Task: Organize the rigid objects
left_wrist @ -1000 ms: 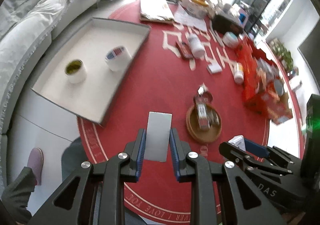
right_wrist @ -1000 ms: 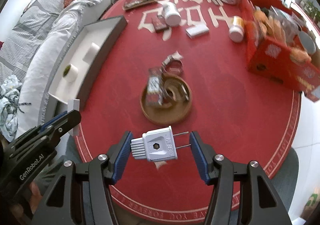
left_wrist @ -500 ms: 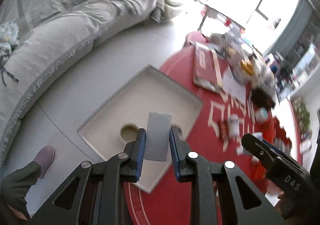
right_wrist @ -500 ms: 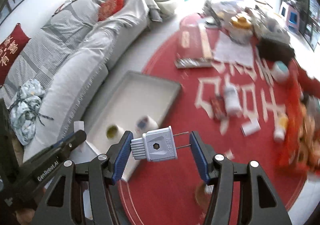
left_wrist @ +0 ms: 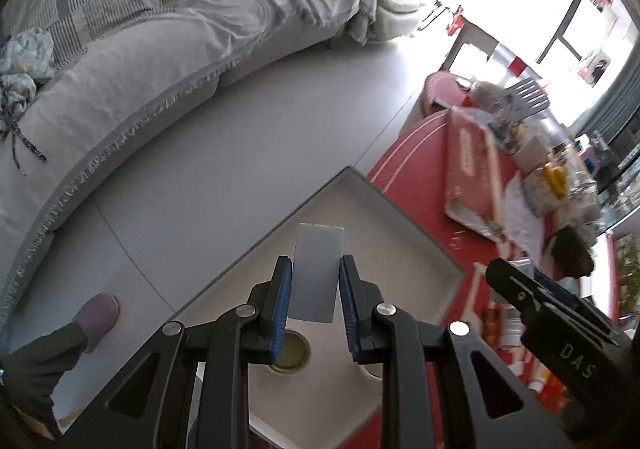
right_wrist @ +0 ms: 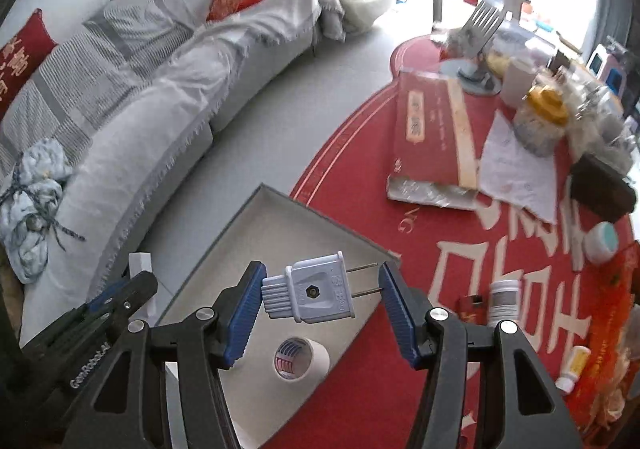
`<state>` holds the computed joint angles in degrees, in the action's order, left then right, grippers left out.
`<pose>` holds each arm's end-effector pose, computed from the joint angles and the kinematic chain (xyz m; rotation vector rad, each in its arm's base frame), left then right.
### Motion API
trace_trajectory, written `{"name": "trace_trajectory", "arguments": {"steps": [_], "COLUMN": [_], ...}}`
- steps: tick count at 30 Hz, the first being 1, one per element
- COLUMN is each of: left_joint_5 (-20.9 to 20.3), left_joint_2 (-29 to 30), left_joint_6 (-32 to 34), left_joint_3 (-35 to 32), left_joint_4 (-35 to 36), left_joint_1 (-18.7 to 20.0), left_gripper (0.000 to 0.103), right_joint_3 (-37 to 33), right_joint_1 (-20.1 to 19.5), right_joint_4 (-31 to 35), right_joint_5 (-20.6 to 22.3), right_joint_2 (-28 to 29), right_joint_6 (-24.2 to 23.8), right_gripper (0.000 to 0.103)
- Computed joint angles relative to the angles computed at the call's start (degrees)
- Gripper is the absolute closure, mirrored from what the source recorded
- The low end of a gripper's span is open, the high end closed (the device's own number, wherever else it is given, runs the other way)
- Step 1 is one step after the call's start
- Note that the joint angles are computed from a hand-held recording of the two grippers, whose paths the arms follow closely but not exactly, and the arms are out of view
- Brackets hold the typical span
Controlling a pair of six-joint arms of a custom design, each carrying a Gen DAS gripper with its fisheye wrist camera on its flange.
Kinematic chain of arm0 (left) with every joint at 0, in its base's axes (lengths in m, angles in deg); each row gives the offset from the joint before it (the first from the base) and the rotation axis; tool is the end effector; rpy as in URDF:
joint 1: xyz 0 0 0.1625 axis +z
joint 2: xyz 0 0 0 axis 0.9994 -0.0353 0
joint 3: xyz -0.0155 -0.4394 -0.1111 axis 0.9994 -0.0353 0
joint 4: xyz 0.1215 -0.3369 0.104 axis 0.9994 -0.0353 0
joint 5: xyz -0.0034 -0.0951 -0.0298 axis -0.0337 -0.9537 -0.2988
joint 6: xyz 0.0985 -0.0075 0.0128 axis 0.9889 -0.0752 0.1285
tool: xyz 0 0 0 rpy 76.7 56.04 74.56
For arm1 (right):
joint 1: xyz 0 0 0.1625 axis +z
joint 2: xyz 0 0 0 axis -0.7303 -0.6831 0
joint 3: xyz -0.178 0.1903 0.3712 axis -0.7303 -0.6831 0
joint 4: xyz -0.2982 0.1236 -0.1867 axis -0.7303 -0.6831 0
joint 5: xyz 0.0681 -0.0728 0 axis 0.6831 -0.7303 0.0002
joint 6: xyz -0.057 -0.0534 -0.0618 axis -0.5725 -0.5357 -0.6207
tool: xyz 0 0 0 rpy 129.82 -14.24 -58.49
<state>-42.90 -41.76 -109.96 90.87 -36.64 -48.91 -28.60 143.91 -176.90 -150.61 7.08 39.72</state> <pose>-0.4517 -0.6432 0.0898 -0.5341 2.1769 -0.9220 0.1887 -0.7527 0.3770 0.8140 -2.5537 0.3098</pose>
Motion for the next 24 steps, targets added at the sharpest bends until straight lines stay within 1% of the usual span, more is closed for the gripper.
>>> {"name": "trace_trajectory", "arguments": {"steps": [3,5,9,11,14,18,24], "left_joint_5": [-1.1,-1.4,-1.6,-2.3,-3.3,-3.7,-4.1], "left_joint_2": [0.2,0.7,2.3,2.4,3.5,4.7,6.3], "left_joint_6": [0.9,1.0,1.9,3.0,3.6,4.2,4.5], "left_joint_3": [0.8,0.2,-1.6,-1.3,-2.2,-3.5,-6.1], "left_joint_4": [-1.9,-0.9,0.7,-0.9,-0.6,-0.2,1.7], "left_joint_1": [1.4,2.1,3.2,3.6,4.1,4.4,5.2], "left_gripper": [0.077,0.077,0.077,0.077,0.077,0.077,0.077], "right_joint_3": [-0.2,-0.3,-1.3,-1.2,-0.1,-0.2,-1.4], "right_joint_1": [-0.4,-0.5,-1.0,-1.2,-1.4,-2.2,-2.4], "right_joint_4": [-0.6,-1.0,-0.5,-0.7,-1.5,-0.1,-0.1], "right_joint_5": [-1.3,-2.3,-2.3,-2.1,-2.9,-4.2,-5.1], "right_joint_2": [1.5,2.6,4.3,5.1,5.9,6.8,7.8], "right_joint_6": [-1.0,-1.7,-2.0,-3.1,-5.2,-4.0,-4.1], "right_gripper": [0.043,0.043,0.043,0.043,0.043,0.044,0.043]}}
